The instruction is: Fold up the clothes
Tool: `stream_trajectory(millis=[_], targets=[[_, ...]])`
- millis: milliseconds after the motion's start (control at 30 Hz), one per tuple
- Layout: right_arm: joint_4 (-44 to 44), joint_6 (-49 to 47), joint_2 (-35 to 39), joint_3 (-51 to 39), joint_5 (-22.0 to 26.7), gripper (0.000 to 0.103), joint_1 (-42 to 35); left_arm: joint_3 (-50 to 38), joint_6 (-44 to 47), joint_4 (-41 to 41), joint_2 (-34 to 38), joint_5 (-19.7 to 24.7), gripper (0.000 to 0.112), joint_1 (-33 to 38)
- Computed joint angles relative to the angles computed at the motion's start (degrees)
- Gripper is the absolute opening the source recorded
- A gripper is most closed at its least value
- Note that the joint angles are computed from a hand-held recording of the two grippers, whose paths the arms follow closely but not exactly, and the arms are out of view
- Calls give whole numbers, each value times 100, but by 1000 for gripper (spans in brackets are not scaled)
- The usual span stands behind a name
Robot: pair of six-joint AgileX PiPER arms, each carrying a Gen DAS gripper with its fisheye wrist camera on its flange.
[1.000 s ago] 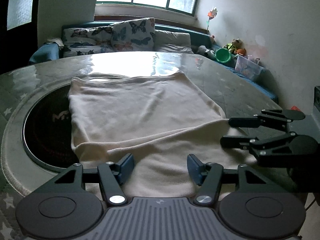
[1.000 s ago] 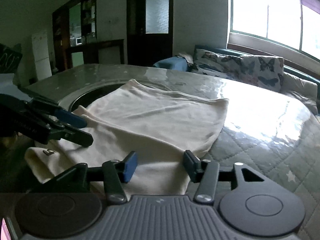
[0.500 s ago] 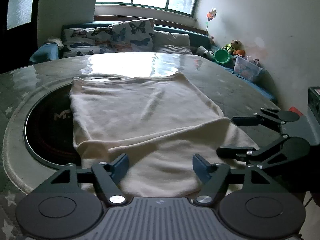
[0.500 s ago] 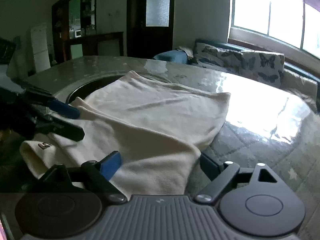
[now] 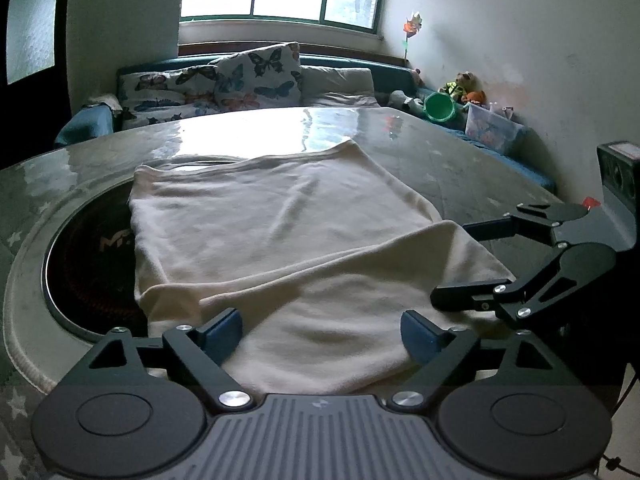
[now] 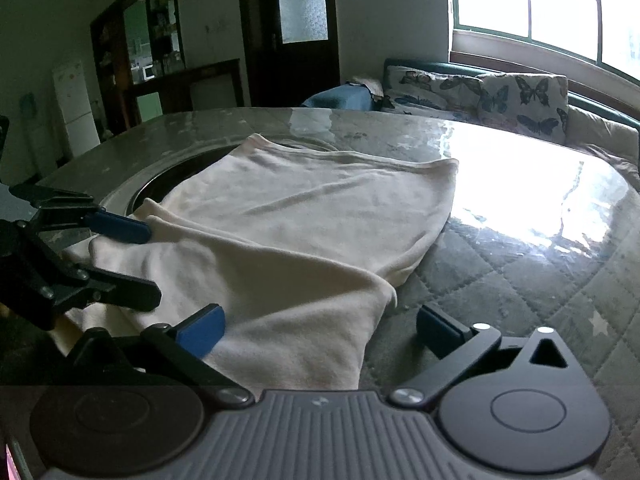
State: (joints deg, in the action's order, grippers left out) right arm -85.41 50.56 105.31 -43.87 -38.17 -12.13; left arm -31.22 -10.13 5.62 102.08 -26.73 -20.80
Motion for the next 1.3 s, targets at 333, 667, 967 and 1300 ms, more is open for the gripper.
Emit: stream_trajectory(millis=[333,667,967,1300], targets=[[64,-47,-38,39,100,103,76,86,439,-397,-216,40,94,-233],[296,54,24,104,-508,103,-371,108,1076,-1618,-220,-230,94,-160],[2113,-486,-184,338,700,103,35,-306,2187,-3178,136,3,94,-300],[4011,-2230,-393,563,1023,103,671,-411,2463,-3590,93,126,94,-330]])
